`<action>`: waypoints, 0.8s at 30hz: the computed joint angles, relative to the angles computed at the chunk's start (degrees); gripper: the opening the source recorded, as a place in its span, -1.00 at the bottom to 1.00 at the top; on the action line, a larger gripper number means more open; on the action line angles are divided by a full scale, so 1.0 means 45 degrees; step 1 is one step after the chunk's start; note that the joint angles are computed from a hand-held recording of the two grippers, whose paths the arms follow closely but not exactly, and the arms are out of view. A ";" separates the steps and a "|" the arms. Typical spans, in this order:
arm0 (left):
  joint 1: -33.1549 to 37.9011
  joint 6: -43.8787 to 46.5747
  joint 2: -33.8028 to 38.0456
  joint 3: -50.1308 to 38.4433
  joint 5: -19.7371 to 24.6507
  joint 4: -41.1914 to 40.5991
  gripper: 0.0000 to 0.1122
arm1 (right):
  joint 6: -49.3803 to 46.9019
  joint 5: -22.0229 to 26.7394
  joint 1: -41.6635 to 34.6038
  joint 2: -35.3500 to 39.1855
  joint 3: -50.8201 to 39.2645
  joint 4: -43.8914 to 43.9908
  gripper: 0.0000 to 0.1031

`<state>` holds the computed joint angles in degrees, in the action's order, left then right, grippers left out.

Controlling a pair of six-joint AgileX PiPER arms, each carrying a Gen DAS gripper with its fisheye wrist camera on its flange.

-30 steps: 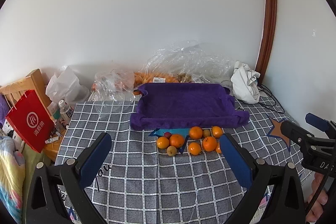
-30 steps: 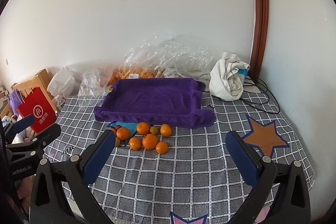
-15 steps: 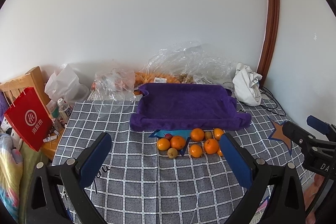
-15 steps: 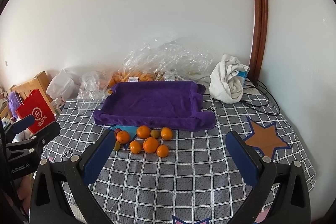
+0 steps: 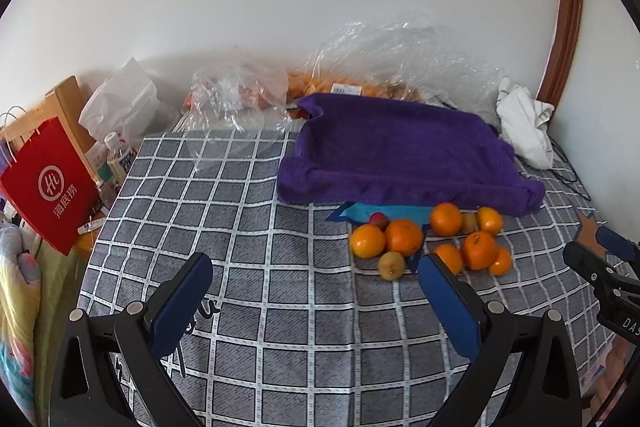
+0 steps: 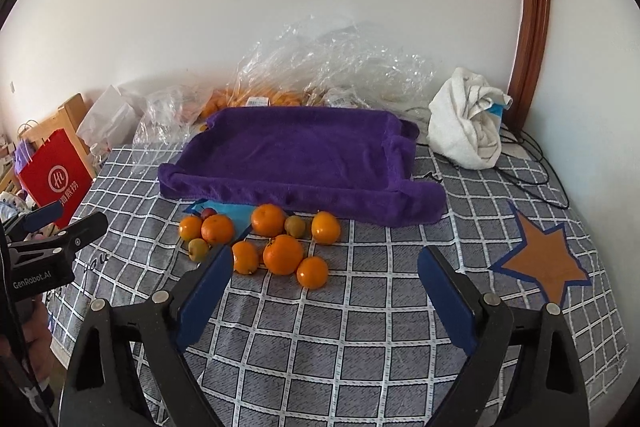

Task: Organize fruits
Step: 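Lower the right gripper onto a large orange and close it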

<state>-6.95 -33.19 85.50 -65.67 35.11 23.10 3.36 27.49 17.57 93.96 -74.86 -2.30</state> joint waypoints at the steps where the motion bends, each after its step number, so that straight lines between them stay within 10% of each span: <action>1: 0.0212 0.0168 0.0185 0.0112 -0.0225 -0.0149 0.83 | -0.0233 -0.0028 -0.0039 0.0363 -0.0060 0.0246 0.65; 13: 0.1766 0.4214 0.1695 0.0467 -0.1678 -0.4078 0.62 | -0.2400 -0.0196 -0.0227 0.3528 -0.1182 0.1726 -0.16; 24: 0.0715 0.5953 0.2960 -0.0590 -0.1829 -0.6248 0.51 | -0.4870 -0.1003 -0.0800 0.3697 -0.0941 0.3634 -0.38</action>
